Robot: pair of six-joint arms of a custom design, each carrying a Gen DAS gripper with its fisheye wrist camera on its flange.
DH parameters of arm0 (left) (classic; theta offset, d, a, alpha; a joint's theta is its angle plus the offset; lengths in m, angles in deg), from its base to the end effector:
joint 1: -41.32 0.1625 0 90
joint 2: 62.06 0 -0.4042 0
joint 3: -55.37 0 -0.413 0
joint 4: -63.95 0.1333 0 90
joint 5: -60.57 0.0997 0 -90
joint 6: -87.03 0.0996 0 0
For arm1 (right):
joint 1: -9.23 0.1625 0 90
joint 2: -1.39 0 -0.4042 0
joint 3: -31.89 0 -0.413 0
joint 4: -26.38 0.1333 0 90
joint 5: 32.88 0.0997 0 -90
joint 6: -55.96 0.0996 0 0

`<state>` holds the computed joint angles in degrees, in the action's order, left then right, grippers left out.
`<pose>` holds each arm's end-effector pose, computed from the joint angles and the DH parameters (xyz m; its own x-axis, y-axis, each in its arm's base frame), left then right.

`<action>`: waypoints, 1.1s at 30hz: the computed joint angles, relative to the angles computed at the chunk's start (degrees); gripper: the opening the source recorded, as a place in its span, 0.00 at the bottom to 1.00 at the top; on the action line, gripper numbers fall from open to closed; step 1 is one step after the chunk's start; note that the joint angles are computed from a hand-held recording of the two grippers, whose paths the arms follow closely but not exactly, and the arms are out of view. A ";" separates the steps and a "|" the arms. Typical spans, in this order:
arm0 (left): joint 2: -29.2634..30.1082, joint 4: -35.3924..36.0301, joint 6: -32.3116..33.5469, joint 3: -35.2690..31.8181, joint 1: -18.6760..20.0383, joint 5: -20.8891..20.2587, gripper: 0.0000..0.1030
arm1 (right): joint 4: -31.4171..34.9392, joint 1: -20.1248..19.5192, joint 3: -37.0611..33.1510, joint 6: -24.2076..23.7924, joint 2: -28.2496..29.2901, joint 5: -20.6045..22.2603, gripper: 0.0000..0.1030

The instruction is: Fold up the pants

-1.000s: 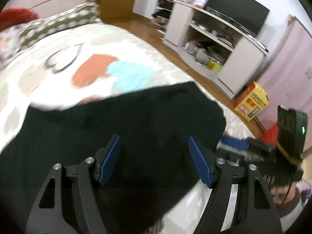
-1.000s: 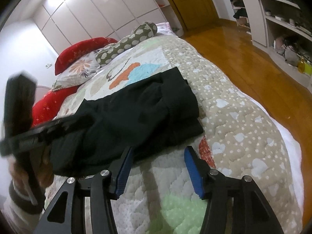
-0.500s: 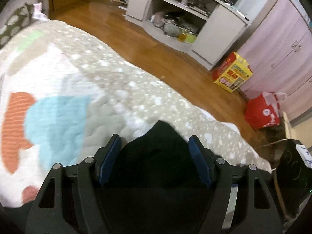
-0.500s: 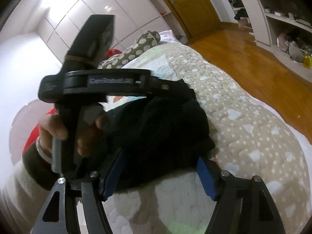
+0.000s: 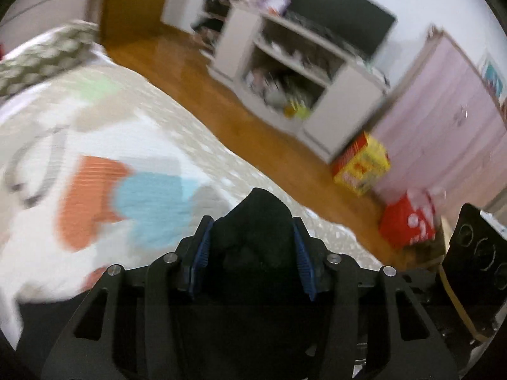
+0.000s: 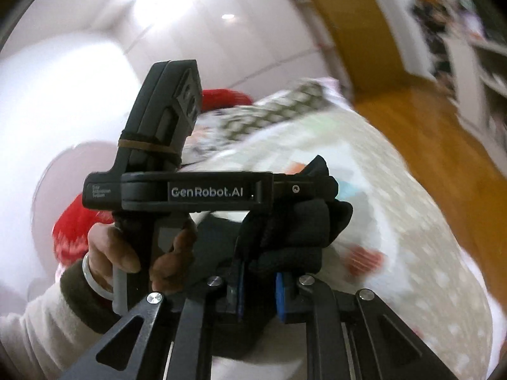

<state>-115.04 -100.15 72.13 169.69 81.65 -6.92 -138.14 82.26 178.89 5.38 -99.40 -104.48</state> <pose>-0.3152 -0.4925 0.0551 -0.8313 0.4654 -0.3040 0.5482 0.7770 -0.3095 0.0575 -0.3759 0.2255 -0.8026 -0.5656 0.1899 -0.5717 0.6380 -0.5158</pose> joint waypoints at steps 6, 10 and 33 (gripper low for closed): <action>-19.88 -3.05 -11.84 19.06 -2.92 12.49 0.46 | -4.88 11.67 1.52 -2.82 11.55 -4.47 0.18; -31.09 3.53 -24.01 27.89 -2.26 17.22 0.46 | -0.38 15.89 -0.62 0.41 22.07 -13.84 0.50; -25.64 17.36 -45.50 32.15 -10.13 25.03 0.49 | -27.49 17.30 -8.27 0.47 36.45 -29.02 0.49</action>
<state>-140.68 -82.79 26.63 201.83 71.51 18.11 -165.64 99.56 170.62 5.85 -62.95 -133.50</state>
